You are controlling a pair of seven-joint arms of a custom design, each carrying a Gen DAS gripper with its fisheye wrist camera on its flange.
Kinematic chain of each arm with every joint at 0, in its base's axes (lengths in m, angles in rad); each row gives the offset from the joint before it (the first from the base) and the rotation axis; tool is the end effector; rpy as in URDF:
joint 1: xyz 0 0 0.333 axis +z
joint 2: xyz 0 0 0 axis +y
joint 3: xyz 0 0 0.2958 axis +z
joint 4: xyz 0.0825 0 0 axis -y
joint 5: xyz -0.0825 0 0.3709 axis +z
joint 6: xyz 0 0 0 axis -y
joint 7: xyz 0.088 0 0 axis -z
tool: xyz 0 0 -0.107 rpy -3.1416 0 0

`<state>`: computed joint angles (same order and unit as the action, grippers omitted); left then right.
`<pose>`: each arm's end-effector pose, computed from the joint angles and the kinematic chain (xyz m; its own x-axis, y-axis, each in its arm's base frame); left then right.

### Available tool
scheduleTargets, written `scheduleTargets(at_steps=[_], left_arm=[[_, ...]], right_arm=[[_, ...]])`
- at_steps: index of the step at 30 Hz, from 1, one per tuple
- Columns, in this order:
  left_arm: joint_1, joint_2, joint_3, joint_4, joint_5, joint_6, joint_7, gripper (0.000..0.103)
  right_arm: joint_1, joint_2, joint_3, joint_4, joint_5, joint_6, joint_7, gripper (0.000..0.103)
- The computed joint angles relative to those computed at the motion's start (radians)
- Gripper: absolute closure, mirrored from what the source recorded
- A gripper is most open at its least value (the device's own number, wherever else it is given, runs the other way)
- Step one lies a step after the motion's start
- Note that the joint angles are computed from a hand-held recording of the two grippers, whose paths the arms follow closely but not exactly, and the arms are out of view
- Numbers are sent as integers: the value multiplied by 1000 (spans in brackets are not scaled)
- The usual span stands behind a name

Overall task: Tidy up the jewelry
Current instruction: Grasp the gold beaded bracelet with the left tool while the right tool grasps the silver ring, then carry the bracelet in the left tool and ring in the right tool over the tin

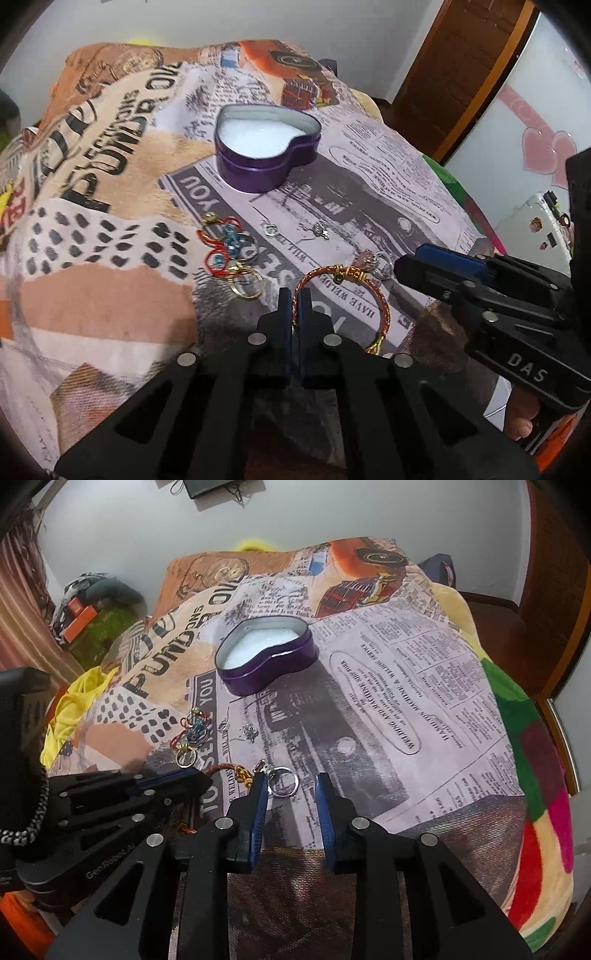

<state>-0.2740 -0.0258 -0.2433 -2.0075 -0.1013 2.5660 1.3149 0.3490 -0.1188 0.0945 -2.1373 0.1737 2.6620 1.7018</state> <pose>0.5047 -0.2866 0.5171 -0.2487 -0.9427 0.2223 -0.8549 0.1058 -0.5078 0.4995 0.2337 0.5169 0.2501 -0.9428 -0.2205 -0.8205 -0.0854 -0.5653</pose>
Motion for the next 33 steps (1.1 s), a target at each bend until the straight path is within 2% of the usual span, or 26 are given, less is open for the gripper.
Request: scheduleTargets(at_steps=[3,8,13,15,16,23,33], left_arm=[[5,-32,3,-29,31,23,-21,102],[18,-74,8,-59,76,58,-54,102],[27,-93,14,-71,82,79,-64,102],[30,-95,15,-72,81,84,-67,102],[31,-98,16,-74,80,86,-69,102],[38,-111,15,-78,94,112,-83,102],[52,-112,15,-46,142,142,-110,102]], right_arm=[[2,15,1,13,0,-13,-8,78],[5,31,10,23,-17,-8,-2,65],[3,49,23,28,-122,10,59,65],[0,54,28,31,-190,14,106,72],[1,56,27,34,-197,11,107,76],[9,35,23,26,-184,9,101,76],[-13,-17,32,31,-280,66,184,76]])
